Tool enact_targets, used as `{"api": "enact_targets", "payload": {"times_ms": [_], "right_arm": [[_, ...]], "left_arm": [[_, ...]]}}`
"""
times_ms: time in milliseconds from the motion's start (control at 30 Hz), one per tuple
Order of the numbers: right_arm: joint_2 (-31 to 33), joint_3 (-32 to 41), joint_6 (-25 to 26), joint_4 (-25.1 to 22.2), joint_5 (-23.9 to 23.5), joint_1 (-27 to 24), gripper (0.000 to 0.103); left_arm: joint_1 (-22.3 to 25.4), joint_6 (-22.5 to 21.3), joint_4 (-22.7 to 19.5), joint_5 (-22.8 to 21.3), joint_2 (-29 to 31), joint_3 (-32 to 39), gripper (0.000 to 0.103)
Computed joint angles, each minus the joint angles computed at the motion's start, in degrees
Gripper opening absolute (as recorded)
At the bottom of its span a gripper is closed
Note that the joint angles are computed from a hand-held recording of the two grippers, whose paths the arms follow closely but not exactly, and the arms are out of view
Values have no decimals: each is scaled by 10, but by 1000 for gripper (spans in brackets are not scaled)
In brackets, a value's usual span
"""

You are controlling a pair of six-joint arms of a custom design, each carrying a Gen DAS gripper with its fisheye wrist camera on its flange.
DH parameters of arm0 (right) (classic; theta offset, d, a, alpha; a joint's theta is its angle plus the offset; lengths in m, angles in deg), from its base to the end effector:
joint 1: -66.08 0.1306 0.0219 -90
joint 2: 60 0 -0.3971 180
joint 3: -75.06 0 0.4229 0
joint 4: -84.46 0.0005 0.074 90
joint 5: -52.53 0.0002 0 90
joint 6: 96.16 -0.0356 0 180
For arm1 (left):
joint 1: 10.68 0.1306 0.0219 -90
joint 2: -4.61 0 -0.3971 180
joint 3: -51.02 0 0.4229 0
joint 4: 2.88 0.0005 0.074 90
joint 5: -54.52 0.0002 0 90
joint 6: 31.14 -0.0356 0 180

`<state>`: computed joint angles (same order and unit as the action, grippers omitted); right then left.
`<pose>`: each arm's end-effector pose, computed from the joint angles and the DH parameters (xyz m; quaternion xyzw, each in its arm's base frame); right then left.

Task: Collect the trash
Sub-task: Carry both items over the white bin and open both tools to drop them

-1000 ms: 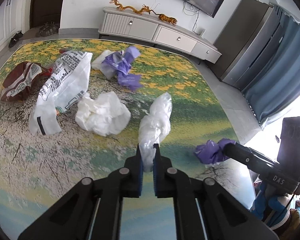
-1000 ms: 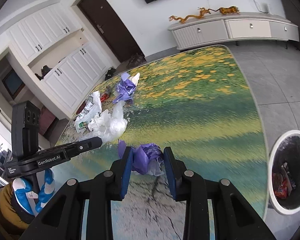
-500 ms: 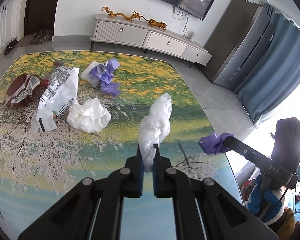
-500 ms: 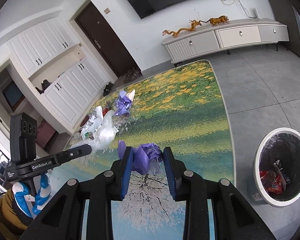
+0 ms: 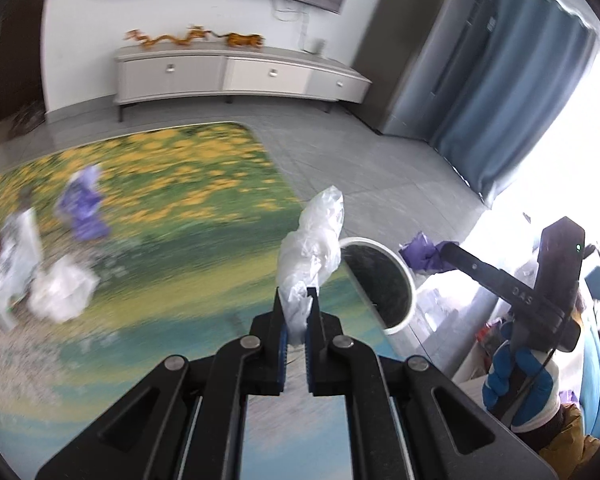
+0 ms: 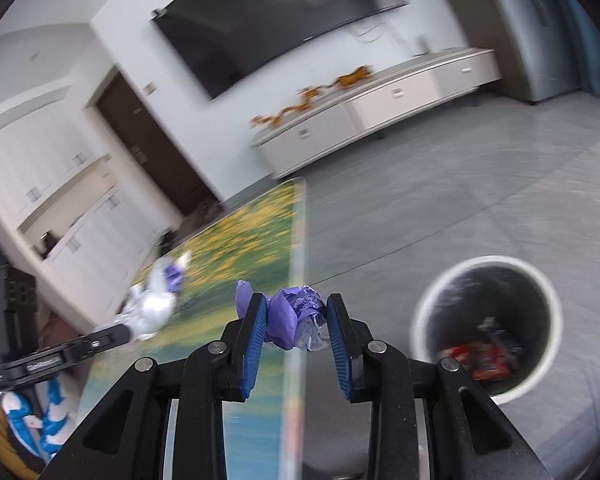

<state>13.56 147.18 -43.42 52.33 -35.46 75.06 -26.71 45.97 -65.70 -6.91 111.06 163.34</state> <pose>0.4186 0.0644 0.4401 0.2233 0.8523 0.1714 0.4408 0.5836 -0.1859 0.4664 0.2999 0.8821 -0.2440 0.2691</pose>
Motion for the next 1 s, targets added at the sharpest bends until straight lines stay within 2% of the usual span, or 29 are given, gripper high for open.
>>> {"api": "enact_targets", "payload": {"times_ms": [267, 400, 633, 733, 833, 1000], "right_arm": [[-30, -34, -21, -46, 33, -73, 29], [-31, -50, -28, -45, 24, -106, 29], [1, -50, -23, -36, 20, -143, 29], [23, -43, -14, -29, 15, -161, 31], [41, -40, -4, -27, 17, -170, 32], [39, -48, -5, -32, 21, -181, 38]], "left_arm": [[-86, -8, -30, -27, 55, 62, 6], [-123, -9, -42, -50, 87, 90, 6], [-168, 14, -61, -91, 157, 160, 6], [-180, 30, -65, -94, 194, 202, 8], [-188, 47, -92, -90, 238, 255, 9], [-190, 51, -109, -71, 261, 278, 13]]}}
